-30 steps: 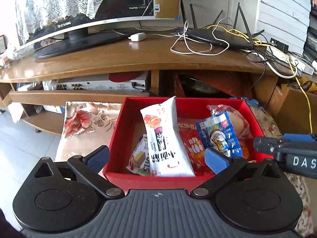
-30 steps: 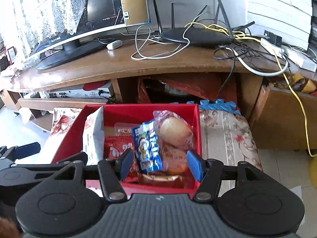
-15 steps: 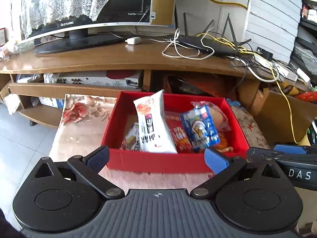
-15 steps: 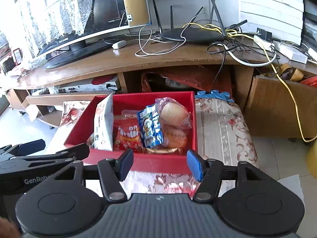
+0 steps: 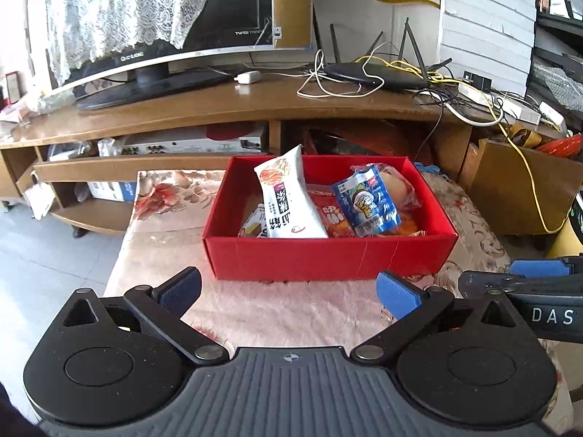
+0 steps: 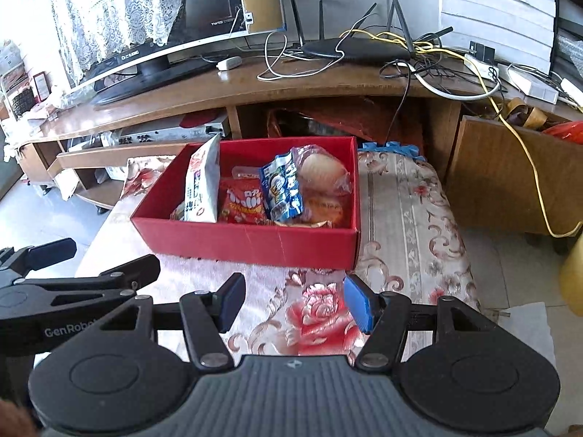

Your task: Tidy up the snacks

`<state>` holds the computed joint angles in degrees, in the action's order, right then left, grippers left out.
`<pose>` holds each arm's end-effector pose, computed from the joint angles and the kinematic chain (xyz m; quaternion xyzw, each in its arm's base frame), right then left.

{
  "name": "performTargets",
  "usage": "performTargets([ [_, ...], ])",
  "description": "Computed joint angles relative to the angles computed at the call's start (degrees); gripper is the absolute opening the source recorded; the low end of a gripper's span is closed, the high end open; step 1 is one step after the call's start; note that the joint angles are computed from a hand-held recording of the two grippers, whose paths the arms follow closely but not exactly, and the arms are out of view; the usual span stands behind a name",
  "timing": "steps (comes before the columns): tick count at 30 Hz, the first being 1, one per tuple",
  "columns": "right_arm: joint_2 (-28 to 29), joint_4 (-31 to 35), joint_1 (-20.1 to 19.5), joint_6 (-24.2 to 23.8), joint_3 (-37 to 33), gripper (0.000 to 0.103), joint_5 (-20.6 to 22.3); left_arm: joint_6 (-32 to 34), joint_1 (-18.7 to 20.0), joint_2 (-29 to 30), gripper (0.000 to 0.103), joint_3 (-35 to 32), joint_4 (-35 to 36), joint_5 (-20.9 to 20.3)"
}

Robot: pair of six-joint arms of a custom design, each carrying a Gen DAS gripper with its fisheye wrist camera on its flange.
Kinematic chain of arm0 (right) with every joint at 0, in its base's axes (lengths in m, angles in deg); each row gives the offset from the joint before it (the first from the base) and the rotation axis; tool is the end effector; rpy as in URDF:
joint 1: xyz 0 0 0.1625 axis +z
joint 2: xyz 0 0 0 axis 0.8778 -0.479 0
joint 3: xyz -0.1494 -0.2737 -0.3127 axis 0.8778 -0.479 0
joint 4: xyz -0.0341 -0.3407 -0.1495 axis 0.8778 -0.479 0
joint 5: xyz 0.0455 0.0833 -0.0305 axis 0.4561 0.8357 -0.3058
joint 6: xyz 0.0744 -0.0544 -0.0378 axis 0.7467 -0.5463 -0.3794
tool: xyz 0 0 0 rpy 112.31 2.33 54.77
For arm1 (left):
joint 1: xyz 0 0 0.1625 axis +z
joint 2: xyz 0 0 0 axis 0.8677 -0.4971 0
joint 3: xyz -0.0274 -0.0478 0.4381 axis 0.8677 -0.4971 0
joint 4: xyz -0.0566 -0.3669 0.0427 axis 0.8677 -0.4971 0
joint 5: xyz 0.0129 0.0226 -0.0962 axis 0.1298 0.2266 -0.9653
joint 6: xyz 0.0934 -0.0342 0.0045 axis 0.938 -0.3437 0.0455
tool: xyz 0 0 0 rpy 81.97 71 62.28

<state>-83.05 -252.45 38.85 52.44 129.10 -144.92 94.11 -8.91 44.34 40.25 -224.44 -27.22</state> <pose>0.1848 -0.5663 0.1120 0.1402 -0.8866 0.3376 0.2833 -0.1701 -0.5519 0.1036 0.2175 0.8375 -0.3699 0.3382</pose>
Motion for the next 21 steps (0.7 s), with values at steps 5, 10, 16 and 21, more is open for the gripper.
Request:
performTargets([
  [5,0.1,-1.6,0.3,-0.5,1.8,0.067,-0.7,-1.2,-0.9,-0.5,0.103,1.5,2.2,1.9],
  [10,0.3,-2.4,0.5,-0.8,3.1,0.067,-1.8,-2.2,-1.7,-0.9,0.103,2.5,4.1,3.4],
  [16,0.1,-3.5,0.5,-0.9,4.2,0.067,-1.8,-3.9,-2.0,-1.4,0.102,3.3,5.1,3.6],
  [21,0.0,-3.9,0.5,-1.2,4.5,0.067,-1.8,-7.1,-2.0,-2.1,0.102,3.4,8.3,3.5],
])
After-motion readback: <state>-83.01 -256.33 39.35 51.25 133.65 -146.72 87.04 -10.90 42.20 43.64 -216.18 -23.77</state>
